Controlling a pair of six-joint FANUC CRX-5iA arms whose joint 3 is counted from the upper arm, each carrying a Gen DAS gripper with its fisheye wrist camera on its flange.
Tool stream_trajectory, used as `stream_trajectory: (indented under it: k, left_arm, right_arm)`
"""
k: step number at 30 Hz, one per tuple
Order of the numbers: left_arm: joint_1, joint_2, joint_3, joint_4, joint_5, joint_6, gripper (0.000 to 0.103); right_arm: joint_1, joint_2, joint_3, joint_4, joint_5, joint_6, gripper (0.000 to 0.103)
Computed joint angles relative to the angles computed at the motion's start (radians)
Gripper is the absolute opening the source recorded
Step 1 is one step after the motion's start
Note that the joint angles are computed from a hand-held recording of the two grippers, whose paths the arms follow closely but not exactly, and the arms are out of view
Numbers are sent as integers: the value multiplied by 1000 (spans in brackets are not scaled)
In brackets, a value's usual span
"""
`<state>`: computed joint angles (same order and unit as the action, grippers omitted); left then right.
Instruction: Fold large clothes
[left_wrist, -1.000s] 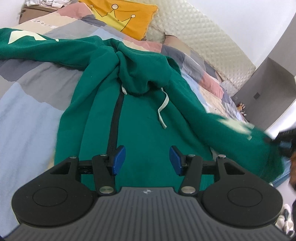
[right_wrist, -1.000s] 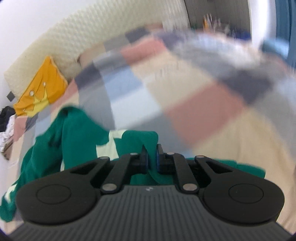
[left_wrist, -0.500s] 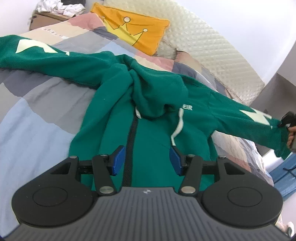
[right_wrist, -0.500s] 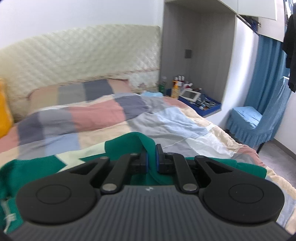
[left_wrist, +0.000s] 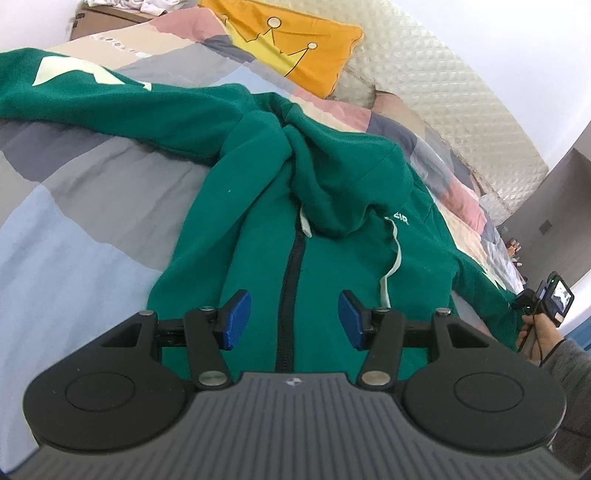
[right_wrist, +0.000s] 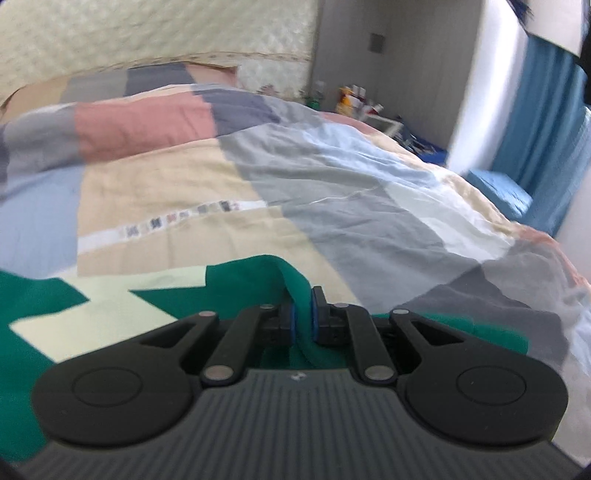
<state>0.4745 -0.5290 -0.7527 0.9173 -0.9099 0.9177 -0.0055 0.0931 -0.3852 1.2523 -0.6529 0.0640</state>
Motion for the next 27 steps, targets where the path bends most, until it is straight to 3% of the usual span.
stream_trajectory:
  k: [4,6,9,14,18,22,27]
  left_arm:
    - [7,2,3,-4,-11,11,59]
    - [5,8,14,-23,-8,39,59]
    - [18,19,19,-16,-34,57,59]
    - [49,-2,0,3,-68,52,59]
    - [77,-42,-25,25,-107,28,59]
    - [122,-91,-47,57,-170,-2,59]
    - [197,-169,-72,72,-261,-48,59]
  right_arm:
    - [-10,-27,-56,132,22,-120,20]
    - [5,-50,-66,140,2,-163,47]
    - [36,-109,-85,132,-6,-212,64]
    - [158,-226,-94,3,-61,-148,64]
    - [308,-350,-126,-68,-118,-136,64]
    - [520,-475,-157,-161,-222,-140,64]
    - [807,-618,-211,-263,-353,-249,64]
